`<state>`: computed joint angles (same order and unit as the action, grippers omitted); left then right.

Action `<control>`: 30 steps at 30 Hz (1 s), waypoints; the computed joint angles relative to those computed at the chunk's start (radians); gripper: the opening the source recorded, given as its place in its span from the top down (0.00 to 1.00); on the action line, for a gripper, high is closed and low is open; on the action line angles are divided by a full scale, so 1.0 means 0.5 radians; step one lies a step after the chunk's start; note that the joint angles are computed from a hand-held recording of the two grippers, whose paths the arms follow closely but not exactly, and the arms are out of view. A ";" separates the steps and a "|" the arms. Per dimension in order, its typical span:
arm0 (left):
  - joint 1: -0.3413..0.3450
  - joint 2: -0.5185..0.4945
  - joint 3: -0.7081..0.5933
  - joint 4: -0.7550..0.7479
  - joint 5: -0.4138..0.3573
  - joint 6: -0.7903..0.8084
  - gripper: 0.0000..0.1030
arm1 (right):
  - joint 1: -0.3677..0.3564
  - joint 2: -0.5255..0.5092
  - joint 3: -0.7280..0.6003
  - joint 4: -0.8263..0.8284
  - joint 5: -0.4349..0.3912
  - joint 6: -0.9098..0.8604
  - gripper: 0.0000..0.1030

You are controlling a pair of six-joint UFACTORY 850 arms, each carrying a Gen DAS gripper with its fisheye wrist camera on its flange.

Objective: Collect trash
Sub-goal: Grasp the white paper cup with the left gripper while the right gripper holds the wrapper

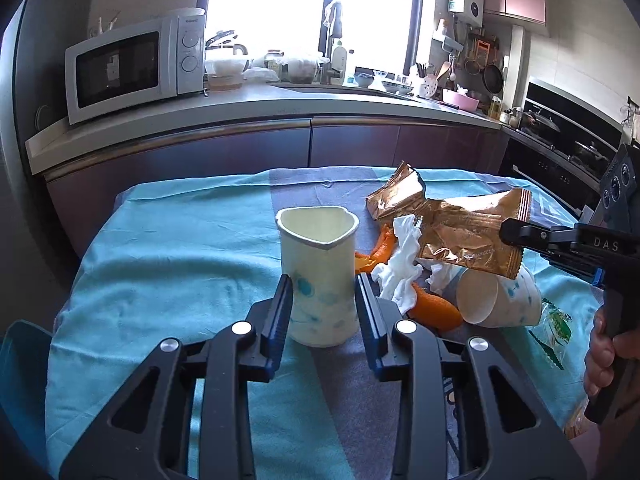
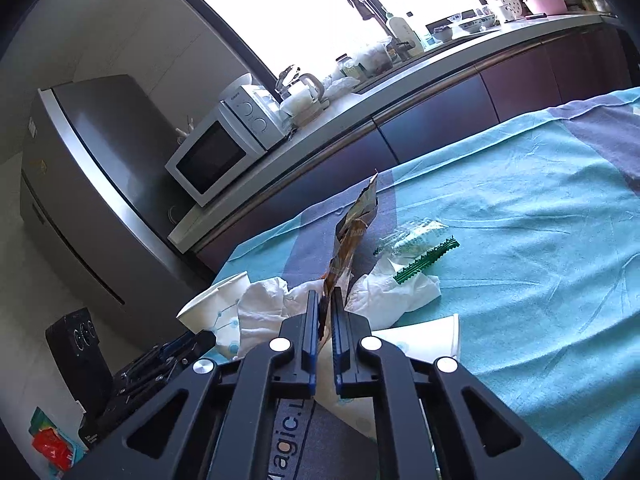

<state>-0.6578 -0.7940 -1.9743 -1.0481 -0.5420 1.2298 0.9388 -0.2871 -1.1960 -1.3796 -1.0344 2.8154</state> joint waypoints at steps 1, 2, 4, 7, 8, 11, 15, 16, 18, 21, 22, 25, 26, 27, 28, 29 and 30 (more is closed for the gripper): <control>0.007 0.022 0.033 -0.039 0.006 0.035 0.69 | 0.008 -0.002 -0.007 0.001 -0.012 -0.010 0.96; 0.017 0.037 0.053 -0.061 0.000 0.053 0.69 | 0.013 -0.001 -0.014 0.003 -0.024 -0.023 0.97; 0.034 0.079 0.115 -0.125 0.017 0.134 0.83 | 0.031 0.000 -0.024 0.006 -0.060 -0.042 0.97; 0.061 0.103 0.140 -0.095 -0.026 0.119 0.98 | 0.057 0.000 -0.043 -0.005 -0.101 -0.060 0.97; 0.066 0.113 0.158 -0.093 -0.013 0.127 0.98 | 0.064 -0.002 -0.051 -0.006 -0.114 -0.069 0.97; 0.091 0.099 0.145 -0.055 -0.074 0.070 0.98 | 0.082 -0.013 -0.083 -0.002 -0.148 -0.117 0.97; 0.104 0.093 0.142 -0.016 -0.082 0.036 0.72 | 0.107 -0.030 -0.123 -0.033 -0.194 -0.170 0.97; 0.104 0.093 0.140 -0.024 -0.068 0.041 0.67 | 0.109 -0.032 -0.132 -0.043 -0.198 -0.187 0.97; 0.101 0.086 0.126 -0.036 -0.025 0.044 0.60 | 0.112 -0.036 -0.145 -0.068 -0.200 -0.208 0.97; 0.094 0.042 0.048 0.010 -0.016 -0.016 0.44 | 0.104 -0.048 -0.166 -0.093 -0.176 -0.238 0.97; 0.088 0.022 0.017 0.042 -0.011 -0.048 0.42 | 0.098 -0.050 -0.166 -0.106 -0.156 -0.236 0.97; 0.071 -0.075 -0.142 0.207 -0.080 -0.222 0.36 | 0.084 -0.056 -0.167 -0.135 -0.109 -0.216 0.97; 0.065 -0.110 -0.199 0.250 -0.094 -0.273 0.35 | 0.077 -0.057 -0.166 -0.145 -0.091 -0.214 0.97; 0.053 -0.143 -0.252 0.304 -0.097 -0.332 0.34 | 0.073 -0.060 -0.169 -0.152 -0.081 -0.213 0.97; 0.046 -0.192 -0.335 0.382 -0.127 -0.419 0.34 | 0.068 -0.062 -0.168 -0.165 -0.067 -0.206 0.97; 0.039 -0.245 -0.424 0.450 -0.167 -0.498 0.33 | 0.062 -0.066 -0.172 -0.174 -0.056 -0.203 0.97; 0.030 -0.294 -0.506 0.512 -0.204 -0.562 0.33 | 0.059 -0.069 -0.175 -0.178 -0.051 -0.202 0.97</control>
